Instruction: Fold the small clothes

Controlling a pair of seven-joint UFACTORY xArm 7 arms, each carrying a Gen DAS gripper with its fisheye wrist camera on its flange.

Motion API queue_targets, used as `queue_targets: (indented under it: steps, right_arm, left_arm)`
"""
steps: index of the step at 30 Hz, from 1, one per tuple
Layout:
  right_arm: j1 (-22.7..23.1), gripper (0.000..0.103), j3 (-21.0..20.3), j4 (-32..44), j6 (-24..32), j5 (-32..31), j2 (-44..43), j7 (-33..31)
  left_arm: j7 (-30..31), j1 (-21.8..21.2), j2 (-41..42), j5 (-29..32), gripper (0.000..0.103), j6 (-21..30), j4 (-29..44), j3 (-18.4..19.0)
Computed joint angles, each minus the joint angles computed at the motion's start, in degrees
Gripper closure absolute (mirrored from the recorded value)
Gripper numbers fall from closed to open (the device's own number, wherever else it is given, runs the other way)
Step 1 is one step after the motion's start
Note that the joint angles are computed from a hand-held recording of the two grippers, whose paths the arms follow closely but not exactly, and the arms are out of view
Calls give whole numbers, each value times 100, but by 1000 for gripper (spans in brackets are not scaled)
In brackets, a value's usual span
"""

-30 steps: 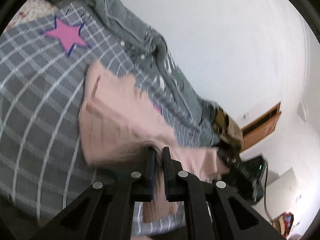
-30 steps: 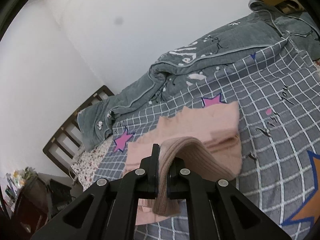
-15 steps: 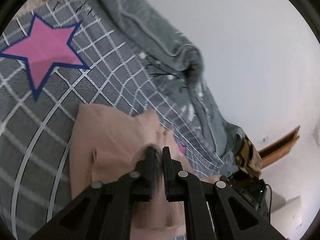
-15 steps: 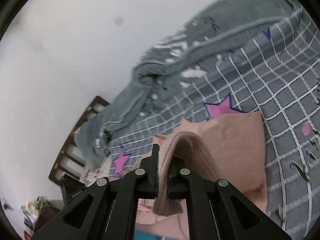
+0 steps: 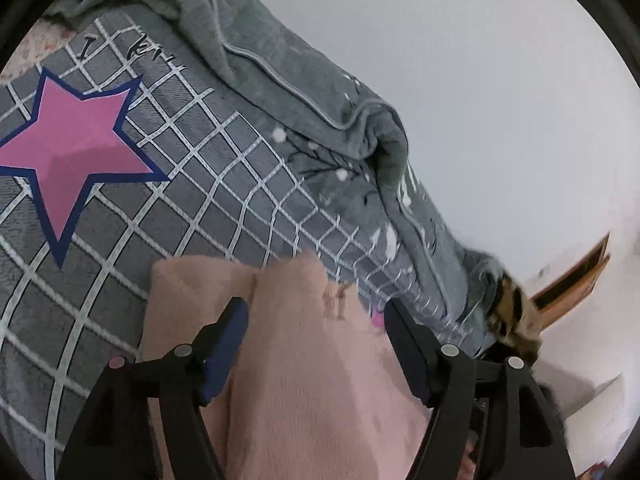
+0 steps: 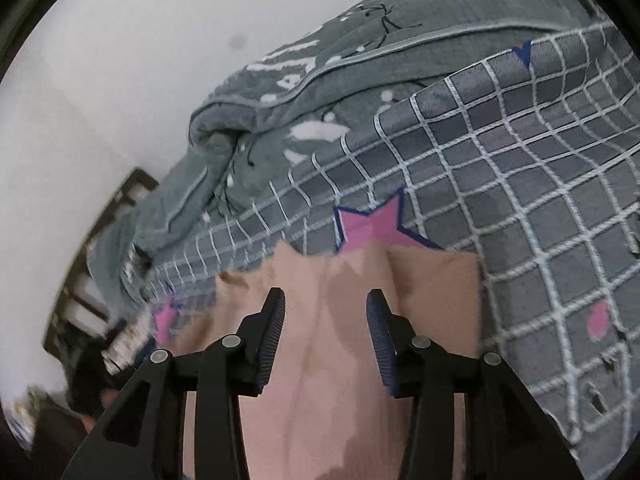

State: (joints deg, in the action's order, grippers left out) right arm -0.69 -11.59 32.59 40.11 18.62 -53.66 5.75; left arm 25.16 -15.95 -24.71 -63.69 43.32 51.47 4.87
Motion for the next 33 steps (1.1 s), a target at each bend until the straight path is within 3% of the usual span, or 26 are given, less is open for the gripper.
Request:
queue_targets:
  steps: [3, 5, 8, 10, 11, 12, 14, 17, 23, 24, 25, 26, 27, 28, 29, 33]
  right_arm:
    - [-250, 60, 232, -329, 199, -359, -554, -66]
    - [-378, 60, 414, -616, 216, -608, -978, -108]
    - [-393, 60, 570, -828, 269, -852, -1260, -117]
    - [-397, 60, 654, -946, 203, -960, -1346, -82]
    - [-421, 60, 706, -1009, 158, -1037, -1352, -63]
    - [-426, 65, 731, -1041, 145, -1094, -1331, -43]
    - [-482, 92, 796, -1079, 142, -1202, -1257, 49]
    - [-479, 94, 721, -1140, 110, -1248, -1375, 113]
    - [-541, 89, 604, -1250, 226, -1318, -1782, 188]
    - [-558, 84, 587, -1253, 253, -1310, -1844, 210]
    - [-596, 72, 595, -1251, 294, -1323, -1909, 236]
    - [-703, 63, 675, -1245, 360, -1396, -1984, 293]
    - [-785, 50, 742, -1240, 429, -1472, -2044, 338]
    - [-822, 50, 756, -1249, 511, -1524, -2140, 355]
    - [-816, 50, 732, -1253, 603, -1539, -2225, 363]
    - [-797, 50, 623, -1239, 947, -1532, -2311, 414]
  left_arm:
    - [-68, 51, -228, 672, 31, -171, -182, -294]
    - [-386, 128, -246, 1578, 31, -371, -208, -662]
    - [-836, 172, -287, 2207, 32, -1034, -454, -1000]
    - [-1053, 145, -204, 2419, 54, -1254, -536, -1010]
    - [-1207, 145, -144, 2521, 87, -1254, -543, -980]
    - [-1324, 132, -111, 2628, 95, -1195, -540, -930]
    - [-1334, -33, -158, 2524, 96, -1474, -693, -745]
    - [-1332, -302, -338, 2438, 95, -1672, -883, -436]
    - [-1291, -508, -686, 2549, 88, -1445, -1103, -76]
    - [-1193, -568, -765, 2501, 81, -1418, -1140, 8]
    - [-1065, -646, -828, 2430, 76, -1408, -1173, 89]
    - [-935, -720, -890, 2366, 65, -1369, -1195, 163]
    - [-885, -722, -961, 2349, 46, -1360, -1238, 177]
    - [-899, -675, -1043, 2385, 36, -1407, -1303, 127]
    - [-895, -632, -1168, 2436, 31, -1499, -1411, 74]
    - [-933, -622, -1364, 2601, 31, -1233, -1548, 177]
